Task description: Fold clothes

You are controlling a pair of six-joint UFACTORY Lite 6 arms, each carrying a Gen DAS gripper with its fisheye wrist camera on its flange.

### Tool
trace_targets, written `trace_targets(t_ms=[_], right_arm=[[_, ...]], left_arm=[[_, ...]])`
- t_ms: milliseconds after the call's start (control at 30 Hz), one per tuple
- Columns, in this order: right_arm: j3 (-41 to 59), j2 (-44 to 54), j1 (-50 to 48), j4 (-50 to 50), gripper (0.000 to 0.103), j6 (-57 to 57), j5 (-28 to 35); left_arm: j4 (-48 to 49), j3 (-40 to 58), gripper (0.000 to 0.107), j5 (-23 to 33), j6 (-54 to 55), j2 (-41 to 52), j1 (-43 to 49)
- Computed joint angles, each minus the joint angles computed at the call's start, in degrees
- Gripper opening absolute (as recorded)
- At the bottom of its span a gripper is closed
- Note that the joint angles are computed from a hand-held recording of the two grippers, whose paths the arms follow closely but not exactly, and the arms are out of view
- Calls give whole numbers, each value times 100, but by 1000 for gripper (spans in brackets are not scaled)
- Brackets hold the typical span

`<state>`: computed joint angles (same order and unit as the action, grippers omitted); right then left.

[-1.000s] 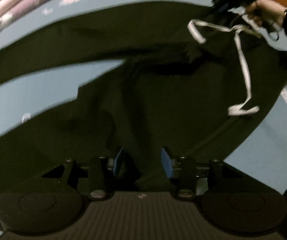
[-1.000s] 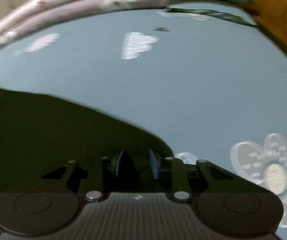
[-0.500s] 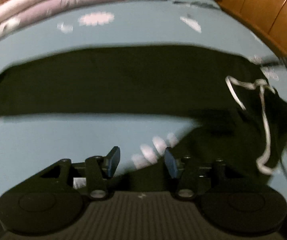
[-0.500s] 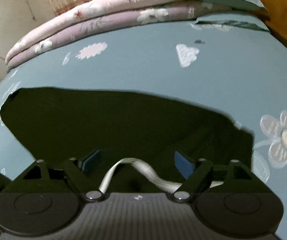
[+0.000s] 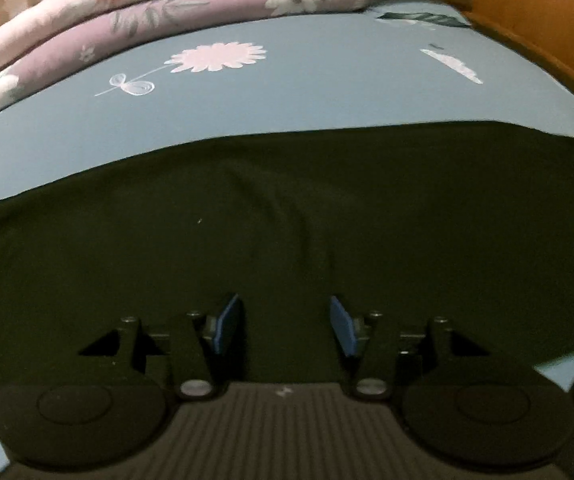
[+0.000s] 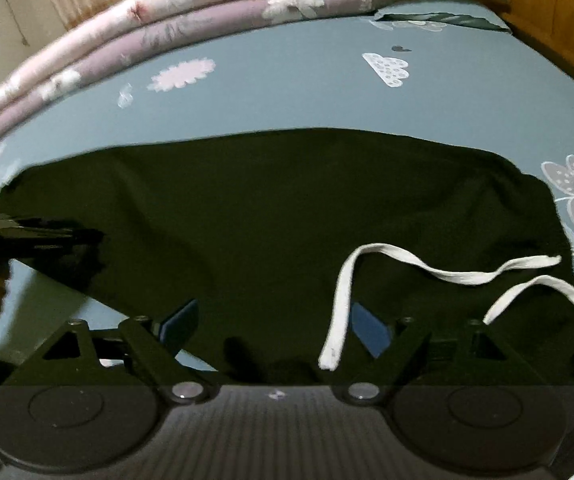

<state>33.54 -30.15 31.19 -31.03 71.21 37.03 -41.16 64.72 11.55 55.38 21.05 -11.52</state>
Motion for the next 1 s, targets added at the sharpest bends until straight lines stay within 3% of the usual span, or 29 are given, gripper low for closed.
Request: trace_targets(t_ms=[133,300,467,533,600,733,800,900,1000], right_arm=[[131,268,-216,205,87,-268,-102],[469,1078,-565,438,87,-797,-556],[863,1691,-433,180,87,-651,-945],[989,1779,-308,95,87,-639,-931],[1065,1788,-180,23,87,-645,-881],[1141,1818,-54,39,88,-569,-726],[1252,1924,-9,52,88,-585,-676],[1532,2145,132,-59,88,-581,-563],[1732,2277,254,-140,88,-571,-481]], left_arm=[[-1612,-734,60,402,2126,-587,814],[-1805,-256,59,844,2161,-503,1594],[-2378,596,59,754,2244,530,2157],[-1896,808,61,549,1929,689,2298],[-795,1229,61,398,813,948,2463],[913,2788,56,1046,-1275,1732,2726],[734,3365,57,1452,-1218,1906,2689],[-245,3961,65,1913,-300,2273,2618],[657,4503,62,1534,-1124,2808,2302]])
